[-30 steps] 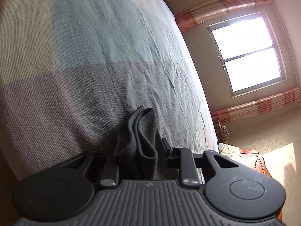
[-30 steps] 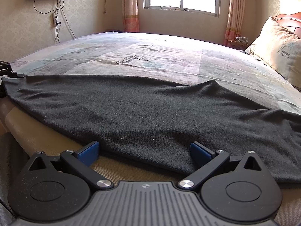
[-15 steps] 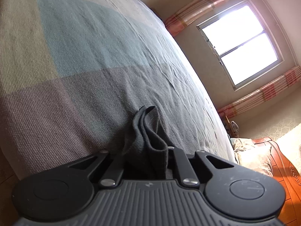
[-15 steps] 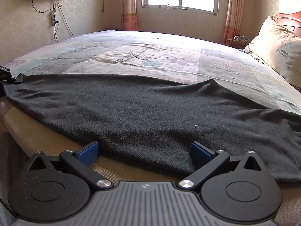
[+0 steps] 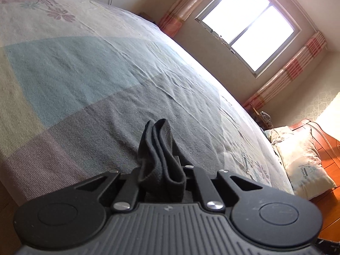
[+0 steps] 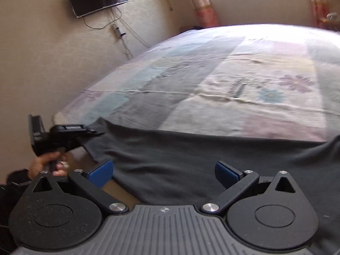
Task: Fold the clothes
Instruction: 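Lift the gripped leg end upward with the left tool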
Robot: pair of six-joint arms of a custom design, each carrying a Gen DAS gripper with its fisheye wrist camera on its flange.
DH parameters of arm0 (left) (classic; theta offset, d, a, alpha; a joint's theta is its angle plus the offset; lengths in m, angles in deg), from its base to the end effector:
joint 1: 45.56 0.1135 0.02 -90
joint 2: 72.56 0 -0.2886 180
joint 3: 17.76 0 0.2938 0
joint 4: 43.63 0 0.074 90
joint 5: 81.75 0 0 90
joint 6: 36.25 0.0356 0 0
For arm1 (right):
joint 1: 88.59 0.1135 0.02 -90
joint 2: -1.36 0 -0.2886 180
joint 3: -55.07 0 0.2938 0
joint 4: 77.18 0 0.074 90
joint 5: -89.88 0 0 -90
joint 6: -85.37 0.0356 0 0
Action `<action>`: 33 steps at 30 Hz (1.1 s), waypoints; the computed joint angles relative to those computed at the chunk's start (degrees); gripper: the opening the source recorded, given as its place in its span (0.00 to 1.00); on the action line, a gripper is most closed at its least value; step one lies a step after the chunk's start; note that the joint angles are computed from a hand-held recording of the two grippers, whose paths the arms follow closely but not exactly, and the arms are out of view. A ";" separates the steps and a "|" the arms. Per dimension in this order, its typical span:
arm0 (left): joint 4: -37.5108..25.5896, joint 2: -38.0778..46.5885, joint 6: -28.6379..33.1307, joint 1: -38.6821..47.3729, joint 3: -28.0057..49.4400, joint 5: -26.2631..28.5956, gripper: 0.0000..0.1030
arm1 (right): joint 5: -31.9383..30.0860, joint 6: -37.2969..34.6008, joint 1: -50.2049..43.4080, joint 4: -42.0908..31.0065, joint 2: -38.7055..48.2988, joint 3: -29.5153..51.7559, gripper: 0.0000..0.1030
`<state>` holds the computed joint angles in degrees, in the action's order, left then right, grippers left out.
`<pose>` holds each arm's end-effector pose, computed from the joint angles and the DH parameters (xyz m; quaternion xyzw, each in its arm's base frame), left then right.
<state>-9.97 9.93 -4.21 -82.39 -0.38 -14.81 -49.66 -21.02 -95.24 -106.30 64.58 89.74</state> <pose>0.1660 -0.1069 0.0774 -0.2528 0.8223 -0.2346 0.4527 0.2018 0.0037 0.1487 -0.1903 0.8590 0.3438 0.3281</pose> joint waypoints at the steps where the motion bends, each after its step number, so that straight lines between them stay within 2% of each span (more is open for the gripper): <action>1: -0.51 -0.90 0.15 -0.19 -0.18 -0.05 0.06 | -2.29 3.61 2.77 2.11 4.32 1.94 1.00; 3: -1.72 -2.89 0.44 -0.57 -0.53 -0.17 0.06 | -5.80 12.12 8.12 8.28 13.05 5.18 1.00; 7: -1.33 -3.21 -0.54 -0.84 -0.89 -0.12 0.06 | -7.36 26.44 15.70 18.56 26.26 10.40 1.00; 13: 2.50 -0.66 -0.95 0.16 -1.70 0.91 0.06 | -7.44 41.49 19.54 29.34 37.48 14.33 1.00; 18: 1.71 -0.61 -0.49 0.22 -1.29 1.01 0.06 | -0.64 45.24 22.20 34.23 40.33 16.74 1.00; 21: -0.08 -1.35 -0.26 -0.09 -0.67 0.87 0.06 | 5.79 44.96 24.44 34.67 39.87 17.94 1.00; 25: -1.92 -3.31 -0.08 -0.71 -0.53 0.52 0.06 | 8.73 43.84 26.66 29.10 35.07 17.18 1.00; 28: -0.83 -2.33 -0.54 -1.68 -0.72 -0.52 0.06 | 9.76 42.43 27.99 23.99 28.70 14.05 1.00; 33: 0.51 -0.92 -2.21 -2.94 -0.90 -0.84 0.06 | 18.51 43.14 32.34 21.48 23.25 9.22 1.00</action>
<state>-9.46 9.02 -6.42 -85.33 -1.28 -15.65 -31.15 22.12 -62.90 -84.83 87.83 98.96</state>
